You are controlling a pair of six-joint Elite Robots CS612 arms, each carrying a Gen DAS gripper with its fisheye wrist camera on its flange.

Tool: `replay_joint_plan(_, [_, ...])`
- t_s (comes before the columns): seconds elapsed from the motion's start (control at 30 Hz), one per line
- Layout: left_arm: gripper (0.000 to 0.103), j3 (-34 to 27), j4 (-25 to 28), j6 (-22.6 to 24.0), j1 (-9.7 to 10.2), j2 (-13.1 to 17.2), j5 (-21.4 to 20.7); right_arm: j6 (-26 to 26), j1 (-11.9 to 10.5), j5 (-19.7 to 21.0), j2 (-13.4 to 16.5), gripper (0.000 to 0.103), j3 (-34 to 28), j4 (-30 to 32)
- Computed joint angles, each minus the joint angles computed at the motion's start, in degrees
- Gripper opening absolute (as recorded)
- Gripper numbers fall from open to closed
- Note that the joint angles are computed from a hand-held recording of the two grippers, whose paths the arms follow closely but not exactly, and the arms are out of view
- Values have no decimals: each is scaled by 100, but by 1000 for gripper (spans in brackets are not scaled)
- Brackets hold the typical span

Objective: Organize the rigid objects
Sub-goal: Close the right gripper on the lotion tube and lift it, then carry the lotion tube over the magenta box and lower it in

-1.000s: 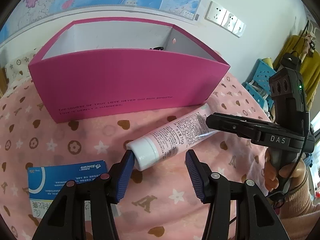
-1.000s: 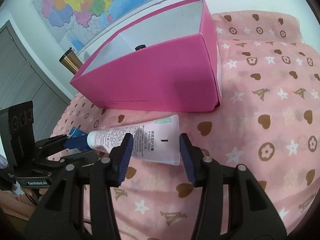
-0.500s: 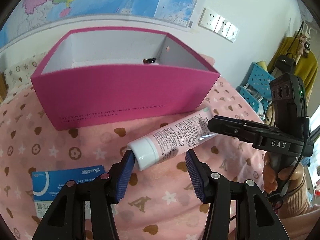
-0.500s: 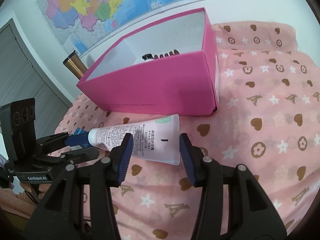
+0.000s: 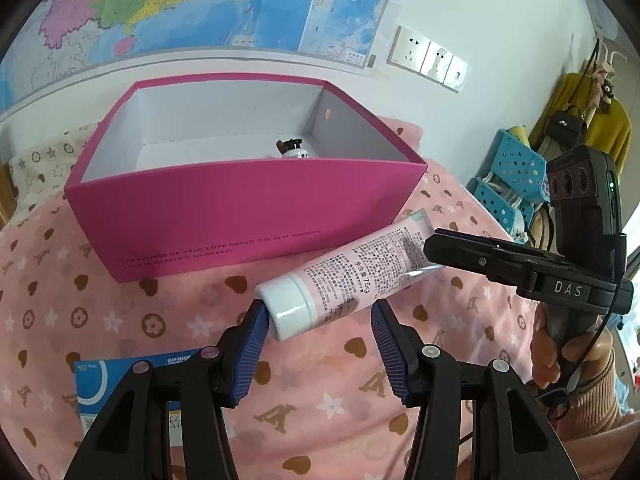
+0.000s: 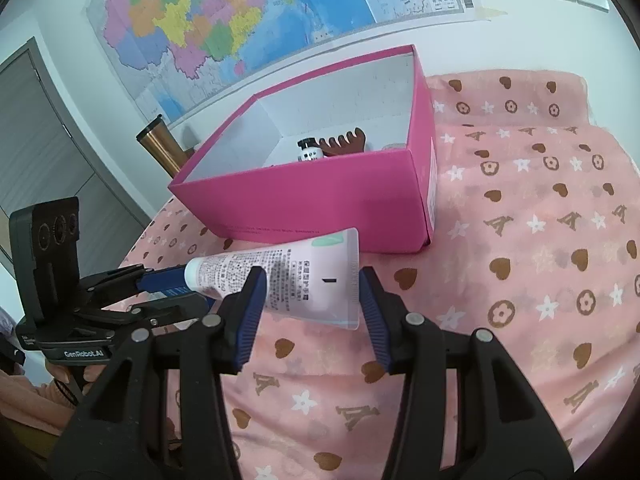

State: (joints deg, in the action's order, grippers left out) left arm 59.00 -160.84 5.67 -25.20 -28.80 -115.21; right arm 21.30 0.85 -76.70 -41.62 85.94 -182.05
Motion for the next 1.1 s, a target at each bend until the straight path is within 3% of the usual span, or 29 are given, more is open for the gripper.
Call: replay_joint_plan(1.1, [53, -25, -487, 99, -51, -25, 87, -66, -6, -193, -109, 50, 49, -249])
